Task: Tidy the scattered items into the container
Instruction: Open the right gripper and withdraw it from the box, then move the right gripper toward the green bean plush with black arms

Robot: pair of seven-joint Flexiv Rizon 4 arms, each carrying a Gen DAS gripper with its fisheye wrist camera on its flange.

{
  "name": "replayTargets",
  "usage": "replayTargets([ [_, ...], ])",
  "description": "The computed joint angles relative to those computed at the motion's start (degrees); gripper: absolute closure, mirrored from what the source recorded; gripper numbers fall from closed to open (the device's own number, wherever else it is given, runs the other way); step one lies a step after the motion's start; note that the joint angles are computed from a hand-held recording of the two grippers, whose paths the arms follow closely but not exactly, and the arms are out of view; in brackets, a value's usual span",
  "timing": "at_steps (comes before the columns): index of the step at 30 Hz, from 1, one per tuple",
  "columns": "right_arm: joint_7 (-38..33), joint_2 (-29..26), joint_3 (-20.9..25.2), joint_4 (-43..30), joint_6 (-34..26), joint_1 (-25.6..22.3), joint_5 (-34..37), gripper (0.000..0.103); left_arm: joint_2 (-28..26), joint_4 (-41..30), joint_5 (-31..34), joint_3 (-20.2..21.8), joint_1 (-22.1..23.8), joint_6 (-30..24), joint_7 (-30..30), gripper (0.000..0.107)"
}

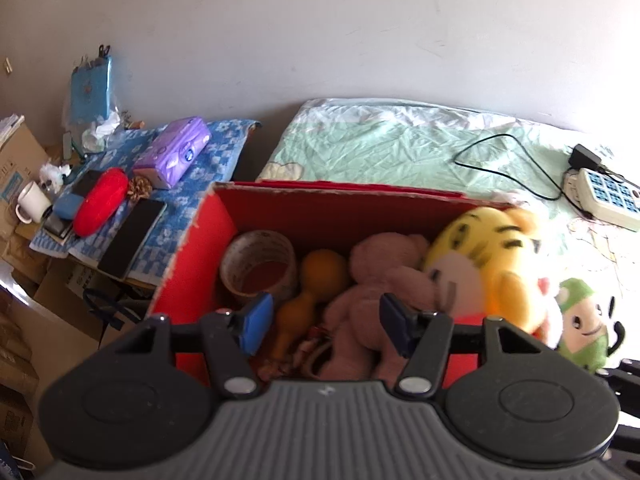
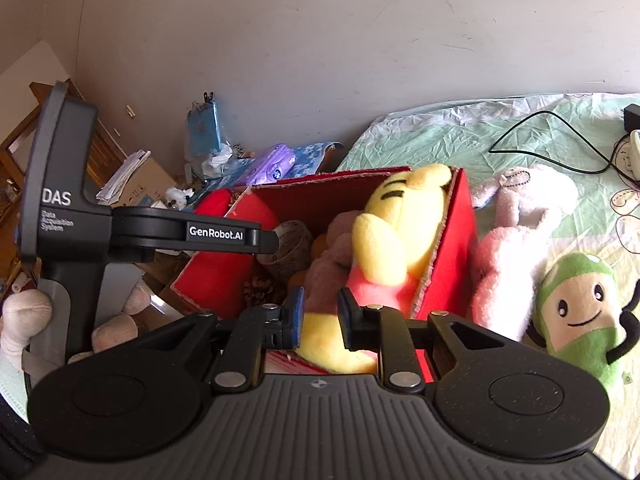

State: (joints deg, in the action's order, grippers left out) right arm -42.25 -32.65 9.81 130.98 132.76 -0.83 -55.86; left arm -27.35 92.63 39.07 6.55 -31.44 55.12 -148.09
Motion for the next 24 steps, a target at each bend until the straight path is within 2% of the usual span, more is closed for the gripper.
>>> replayTargets([
  [6, 1.9, -1.14, -2.01, 0.83, 4.59, -4.72, -7.02, 0.082, -0.1, -0.77, 0.03, -1.06, -2.83, -1.02, -3.51, 0.046],
  [12, 4.18, -2.31, -5.5, 1.91, 8.11, -7.52, -12.13, 0.082, -0.86, -1.93, 1.57, -1.79, -5.23, 1.24, -5.7, 0.051],
  [16, 3.69, -2.37, -6.92, 3.69, 8.84, -8.56, -10.69, 0.082, -2.53, -3.37, 1.59, -2.65, -5.99, 4.42, -3.0, 0.05],
  [24, 2.26, -1.91, -7.9, 5.97, 5.31, -11.46, -6.23, 0.082, -8.56, -5.58, -7.76, -5.58, -5.06, 12.65, 8.33, 0.05],
])
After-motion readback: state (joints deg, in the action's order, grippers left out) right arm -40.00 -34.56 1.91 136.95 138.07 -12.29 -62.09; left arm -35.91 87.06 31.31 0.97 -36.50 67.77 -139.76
